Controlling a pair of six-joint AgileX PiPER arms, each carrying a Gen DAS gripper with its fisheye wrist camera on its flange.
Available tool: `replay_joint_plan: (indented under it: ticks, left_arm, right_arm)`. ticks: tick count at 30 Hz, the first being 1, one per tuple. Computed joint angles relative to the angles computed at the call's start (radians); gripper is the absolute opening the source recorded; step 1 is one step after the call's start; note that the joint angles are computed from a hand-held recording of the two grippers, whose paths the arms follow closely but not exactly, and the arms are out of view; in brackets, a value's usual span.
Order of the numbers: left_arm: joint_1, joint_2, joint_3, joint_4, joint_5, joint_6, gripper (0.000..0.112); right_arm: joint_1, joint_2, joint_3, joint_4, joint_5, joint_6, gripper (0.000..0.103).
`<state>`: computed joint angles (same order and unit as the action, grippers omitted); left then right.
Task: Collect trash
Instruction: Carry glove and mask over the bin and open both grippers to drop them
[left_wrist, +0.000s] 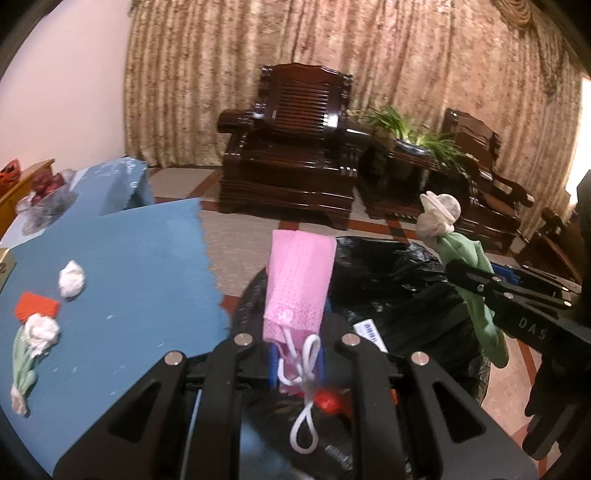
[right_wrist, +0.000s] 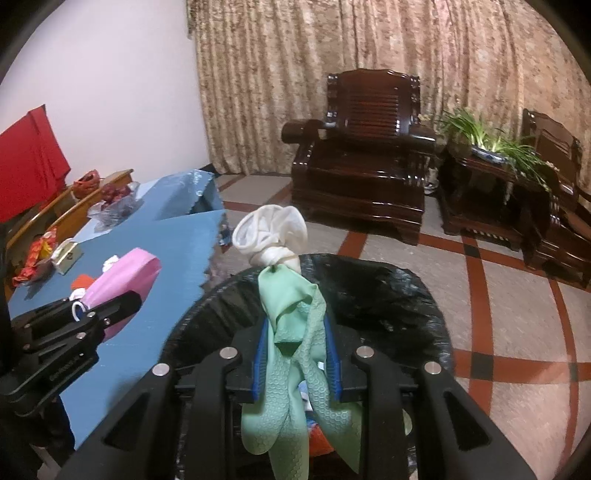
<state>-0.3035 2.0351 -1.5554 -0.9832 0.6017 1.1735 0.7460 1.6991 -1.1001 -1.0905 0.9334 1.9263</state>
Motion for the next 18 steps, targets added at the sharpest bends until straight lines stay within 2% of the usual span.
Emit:
replay_joint_plan:
  ticks: [14,15,16,17,18]
  left_arm:
    - [-0.119,0.178,-0.209,0.132,0.017,-0.170,0.016]
    - [-0.122,0.196,-0.235,0.141,0.035,-0.184,0.019]
    - [-0.119,0.206,-0.250,0.144,0.050,-0.187,0.026]
    - [-0.119,0.222,-0.275,0.155,0.074,-0.202,0.042]
    - [-0.117,0.228,-0.285,0.152,0.089,-0.206,0.051]
  right_arm:
    - [-0.128,-0.018,0.142,-0.026,-0.134,0.070,0.027]
    - [-0.136,-0.015,0.148,-0.029,-0.143,0.073,0.028]
    - [-0.146,-0.011,0.152,-0.028,-0.156,0.070,0.034]
    - [-0.148,-0.007,0.155,-0.030,-0.156,0.075,0.037]
    - [-0.146,-0.002,0.156,-0.034,-0.151,0.082,0.043]
